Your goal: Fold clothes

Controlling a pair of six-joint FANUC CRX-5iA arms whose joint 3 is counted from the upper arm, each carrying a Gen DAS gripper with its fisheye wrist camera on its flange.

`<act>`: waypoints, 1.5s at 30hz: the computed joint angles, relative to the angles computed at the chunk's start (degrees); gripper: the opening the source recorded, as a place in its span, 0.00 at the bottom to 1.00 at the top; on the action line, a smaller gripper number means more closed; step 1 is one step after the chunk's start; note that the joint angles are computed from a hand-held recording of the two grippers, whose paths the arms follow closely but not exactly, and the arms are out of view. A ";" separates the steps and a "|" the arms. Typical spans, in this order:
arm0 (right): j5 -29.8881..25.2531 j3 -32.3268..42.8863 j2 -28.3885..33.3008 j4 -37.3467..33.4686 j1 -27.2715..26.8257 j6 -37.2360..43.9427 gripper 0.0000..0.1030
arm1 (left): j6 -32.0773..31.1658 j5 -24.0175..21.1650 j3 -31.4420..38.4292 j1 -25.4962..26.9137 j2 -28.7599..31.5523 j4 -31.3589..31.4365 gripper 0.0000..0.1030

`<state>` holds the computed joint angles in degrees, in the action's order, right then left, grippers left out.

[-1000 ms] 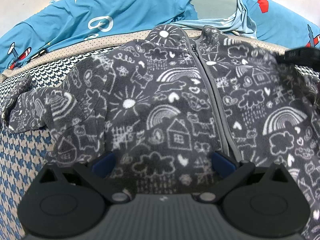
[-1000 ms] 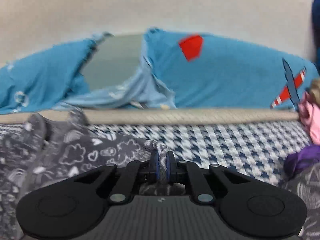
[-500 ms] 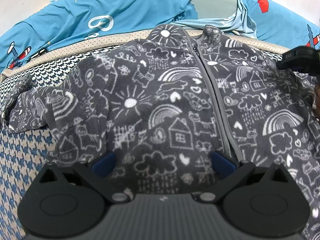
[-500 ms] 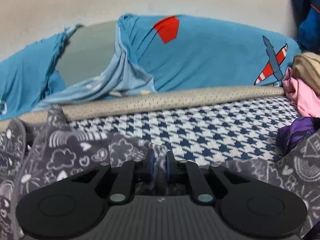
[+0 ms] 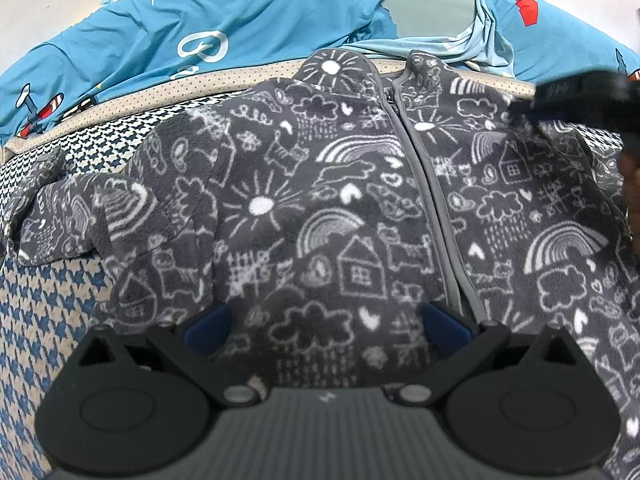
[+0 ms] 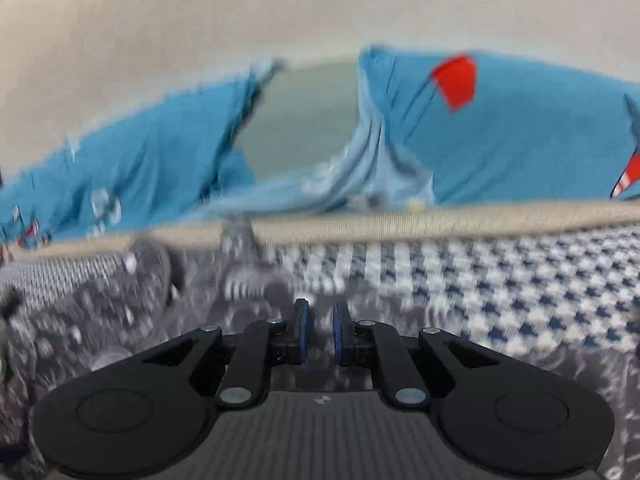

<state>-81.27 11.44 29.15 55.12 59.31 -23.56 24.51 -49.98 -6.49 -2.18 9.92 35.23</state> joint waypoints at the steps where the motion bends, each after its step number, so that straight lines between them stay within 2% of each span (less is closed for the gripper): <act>1: -0.54 1.40 0.70 -2.59 -0.27 1.38 0.08 | -0.07 0.00 0.00 0.01 0.01 0.05 1.00; 5: -2.13 2.69 1.85 -2.54 -0.10 3.04 0.08 | 0.00 -0.11 0.06 0.01 0.06 0.04 1.00; 11: -2.10 0.91 0.16 -1.26 0.46 0.46 0.08 | -0.18 -0.16 0.04 0.06 0.03 0.10 1.00; 14: -3.83 0.88 -0.48 -0.43 1.31 0.25 0.13 | -0.36 0.07 -0.21 0.05 -0.10 0.19 1.00; 19: -9.30 1.11 -1.51 -1.74 3.10 -0.02 0.14 | -1.39 0.72 -1.00 0.12 -0.42 0.99 1.00; 23: -16.11 3.19 -1.73 -4.46 4.96 -0.53 0.15 | -2.42 1.19 -1.62 0.22 -0.62 1.85 1.00; 28: -25.05 3.76 -3.35 -6.34 7.98 -3.82 0.24 | -3.47 1.62 -2.29 0.34 -0.85 2.80 1.00; 33: -33.37 3.11 -5.87 -10.08 11.80 -12.02 0.27 | -3.77 1.93 -2.61 0.33 -1.03 3.08 1.00; 39: -40.55 0.03 -10.48 -16.37 17.56 -28.51 0.34 | -4.15 2.29 -3.03 0.33 -1.23 3.43 1.00; 42: -42.57 -1.47 -12.27 -19.06 19.21 -35.05 0.34 | -4.16 2.69 -3.30 0.22 -1.42 3.46 1.00; 45: -41.69 -3.78 -13.94 -19.16 20.25 -38.74 0.34 | -4.34 3.36 -3.78 0.08 -1.74 3.55 1.00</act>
<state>-122.96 7.66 15.21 35.96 79.57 -62.30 20.17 -46.61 -10.27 -2.10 8.18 38.78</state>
